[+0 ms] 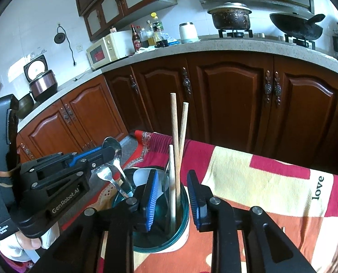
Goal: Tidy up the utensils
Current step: 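Lower both held items into the holder and open both tools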
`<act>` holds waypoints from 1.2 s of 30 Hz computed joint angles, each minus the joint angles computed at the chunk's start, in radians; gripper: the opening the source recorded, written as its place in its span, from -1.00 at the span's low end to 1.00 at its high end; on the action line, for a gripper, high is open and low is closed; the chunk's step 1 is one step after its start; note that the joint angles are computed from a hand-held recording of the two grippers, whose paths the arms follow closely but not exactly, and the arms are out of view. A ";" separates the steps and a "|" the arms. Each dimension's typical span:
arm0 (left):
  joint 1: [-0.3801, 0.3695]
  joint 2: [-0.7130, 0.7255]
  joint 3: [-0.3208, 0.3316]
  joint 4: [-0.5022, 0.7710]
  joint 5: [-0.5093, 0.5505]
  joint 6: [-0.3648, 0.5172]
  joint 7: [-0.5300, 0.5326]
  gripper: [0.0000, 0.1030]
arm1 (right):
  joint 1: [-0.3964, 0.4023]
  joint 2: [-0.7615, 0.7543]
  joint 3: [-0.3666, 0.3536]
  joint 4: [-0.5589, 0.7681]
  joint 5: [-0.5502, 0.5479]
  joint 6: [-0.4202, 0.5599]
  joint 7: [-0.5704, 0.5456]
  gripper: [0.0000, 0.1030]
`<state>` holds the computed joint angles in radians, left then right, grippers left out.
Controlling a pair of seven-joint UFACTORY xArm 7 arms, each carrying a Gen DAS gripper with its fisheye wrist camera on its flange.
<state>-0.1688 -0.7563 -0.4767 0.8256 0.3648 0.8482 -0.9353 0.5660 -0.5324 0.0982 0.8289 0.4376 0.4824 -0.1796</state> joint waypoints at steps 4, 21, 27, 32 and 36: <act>-0.003 -0.015 0.003 -0.004 -0.002 -0.002 -0.005 -0.74 | 0.004 -0.010 -0.006 -0.003 0.006 0.000 -0.001 -0.46; -0.017 -0.090 0.031 -0.001 -0.096 -0.013 -0.003 -0.21 | -0.012 -0.113 -0.027 -0.054 0.003 0.033 0.023 -0.39; -0.016 -0.106 0.007 0.017 -0.110 0.006 -0.001 -0.20 | -0.029 -0.173 -0.032 -0.082 -0.017 0.068 0.040 -0.31; -0.019 -0.116 -0.015 0.038 -0.120 0.014 -0.006 -0.01 | -0.051 -0.239 -0.036 -0.112 -0.039 0.097 0.058 -0.29; -0.021 -0.109 -0.040 0.063 -0.121 0.024 -0.002 0.00 | -0.068 -0.297 -0.047 -0.140 -0.051 0.128 0.075 -0.29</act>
